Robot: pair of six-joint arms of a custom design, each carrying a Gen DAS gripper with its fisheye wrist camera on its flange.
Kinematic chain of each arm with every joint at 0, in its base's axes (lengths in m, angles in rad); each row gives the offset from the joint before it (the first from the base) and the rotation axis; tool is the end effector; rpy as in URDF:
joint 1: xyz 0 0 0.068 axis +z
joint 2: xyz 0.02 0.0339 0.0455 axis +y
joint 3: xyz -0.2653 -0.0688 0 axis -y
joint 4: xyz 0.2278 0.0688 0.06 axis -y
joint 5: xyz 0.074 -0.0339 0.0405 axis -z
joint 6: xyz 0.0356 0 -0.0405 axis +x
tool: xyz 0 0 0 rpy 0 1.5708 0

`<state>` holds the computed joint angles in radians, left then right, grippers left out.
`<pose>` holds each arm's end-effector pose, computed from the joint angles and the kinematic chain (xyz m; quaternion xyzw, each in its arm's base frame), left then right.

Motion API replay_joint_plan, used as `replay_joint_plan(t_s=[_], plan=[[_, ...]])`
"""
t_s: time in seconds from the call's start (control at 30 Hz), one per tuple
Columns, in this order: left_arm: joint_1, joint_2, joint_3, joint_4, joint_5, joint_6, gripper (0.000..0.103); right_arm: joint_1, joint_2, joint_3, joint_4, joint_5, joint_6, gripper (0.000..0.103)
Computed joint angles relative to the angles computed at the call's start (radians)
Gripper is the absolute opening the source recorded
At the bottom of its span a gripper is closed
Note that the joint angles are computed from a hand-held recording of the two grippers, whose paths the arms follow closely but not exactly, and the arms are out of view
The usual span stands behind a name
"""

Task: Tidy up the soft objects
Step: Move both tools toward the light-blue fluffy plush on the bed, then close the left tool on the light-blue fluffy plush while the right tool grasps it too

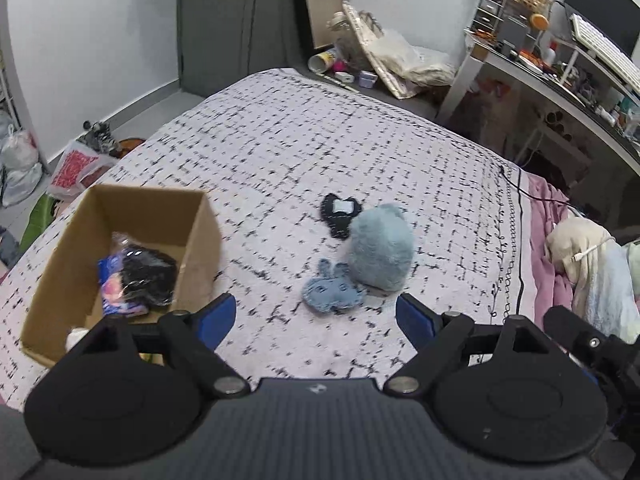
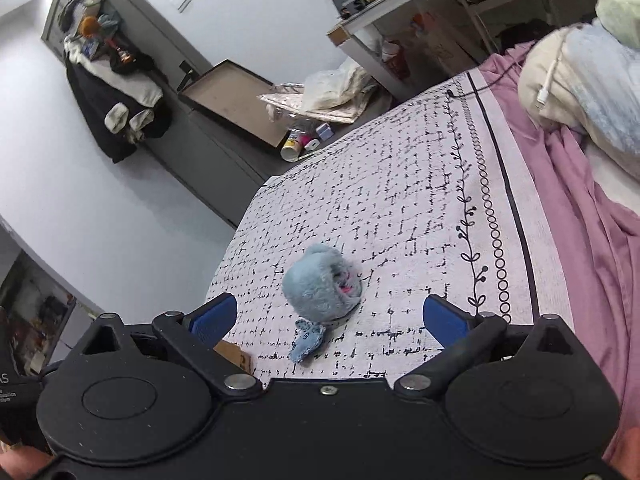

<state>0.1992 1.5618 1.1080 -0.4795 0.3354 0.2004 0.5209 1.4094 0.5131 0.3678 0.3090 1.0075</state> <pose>0.3088 0.0504 0.2464 0.0529 0.9363 -0.0940 0.3343 0.2306 0.1198 0.1805 0.2808 0.8132 0.2441 0.4475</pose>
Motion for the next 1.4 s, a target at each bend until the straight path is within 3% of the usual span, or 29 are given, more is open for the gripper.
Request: replay_joint_plan(t_s=[0.23,0.5,0.77,0.9,1.1,1.27,1.4], plan=[[-0.096,0.028,-0.003,0.052,-0.053,-0.063,0.085,-0.085,0.09,-0.057,0.157,-0.08,0.049,0.089],[-0.185,0.083,0.003,0.11,-0.101,-0.095,0.082,-0.162,0.214,-0.104,0.334,-0.164,0.11,0.086],[-0.25,0.171,0.031,0.166,-0.134,-0.114,0.072,-0.196,0.304,-0.106,0.43,-0.2,0.139,0.084],[-0.271,0.215,0.05,0.183,-0.143,-0.122,0.062,-0.211,0.349,-0.104,0.479,-0.215,0.152,0.082],[-0.289,0.282,0.087,0.193,-0.15,-0.127,0.049,-0.233,0.451,-0.081,0.575,-0.265,0.178,0.07],[-0.304,0.336,0.126,0.209,-0.159,-0.117,0.043,-0.233,0.531,-0.059,0.638,-0.288,0.211,0.061],[-0.321,0.383,0.169,0.212,-0.179,-0.11,0.043,-0.227,0.566,-0.033,0.653,-0.295,0.231,0.06]])
